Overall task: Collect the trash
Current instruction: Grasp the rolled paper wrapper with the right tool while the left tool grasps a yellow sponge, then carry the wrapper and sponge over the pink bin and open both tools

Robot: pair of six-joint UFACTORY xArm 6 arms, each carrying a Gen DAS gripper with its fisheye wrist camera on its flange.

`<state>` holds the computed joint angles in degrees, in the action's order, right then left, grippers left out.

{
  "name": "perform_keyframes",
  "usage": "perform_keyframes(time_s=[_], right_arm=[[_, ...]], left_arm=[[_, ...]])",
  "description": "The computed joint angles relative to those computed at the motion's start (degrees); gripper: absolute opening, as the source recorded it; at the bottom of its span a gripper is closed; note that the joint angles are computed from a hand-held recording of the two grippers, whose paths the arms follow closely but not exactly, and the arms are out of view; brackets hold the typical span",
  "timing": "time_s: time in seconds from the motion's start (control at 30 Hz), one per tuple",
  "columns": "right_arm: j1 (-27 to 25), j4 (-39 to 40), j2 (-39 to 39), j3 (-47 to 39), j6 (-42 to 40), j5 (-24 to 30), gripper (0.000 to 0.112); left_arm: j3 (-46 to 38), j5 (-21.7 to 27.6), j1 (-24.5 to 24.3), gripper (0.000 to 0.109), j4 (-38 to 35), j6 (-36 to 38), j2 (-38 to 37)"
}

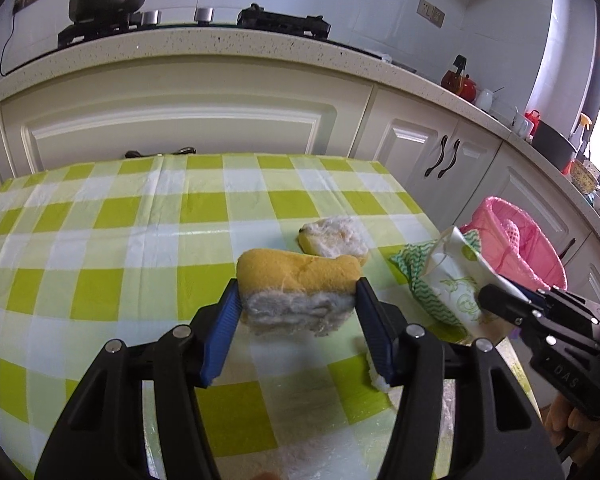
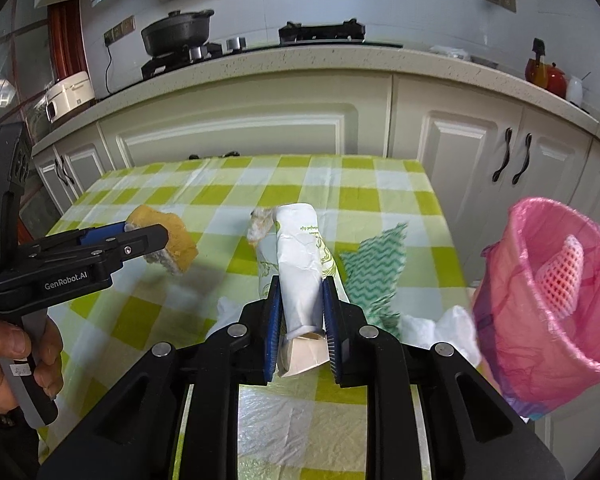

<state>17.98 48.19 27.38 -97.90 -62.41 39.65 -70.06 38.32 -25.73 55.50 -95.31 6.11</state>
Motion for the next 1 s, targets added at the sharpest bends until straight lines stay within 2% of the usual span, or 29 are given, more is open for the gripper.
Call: perform_keyframes(time_s=[0.3, 0.57, 0.77, 0.87, 1.0], right_arm=[[-4.0, 1.06, -1.57, -1.69, 1.46, -1.23, 0.02], [-8.02, 0.08, -0.01, -5.86, 5.11, -3.13, 0.02], [-11.22, -3.23, 4.8, -13.44, 10.12, -3.86, 0.02], [-12.68, -5.79, 7.95, -18.18, 13.1, -3.74, 0.02], [-14.05, -8.66, 11.82, -23.66, 16.3, -3.77, 0.02]], left_arm=[[-2.96, 3.49, -1.97, 0.056, 1.33, 0.37, -0.26], [-10.63, 2.85, -2.66, 0.056, 1.45, 3.82, 4.12], [-24.06, 1.06, -2.98, 0.056, -1.51, 11.47, 13.11], [-33.52, 1.15, -3.36, 0.056, -4.39, 17.35, 19.43], [-50.79, 2.62, -4.06, 0.056, -10.26, 27.14, 30.55]])
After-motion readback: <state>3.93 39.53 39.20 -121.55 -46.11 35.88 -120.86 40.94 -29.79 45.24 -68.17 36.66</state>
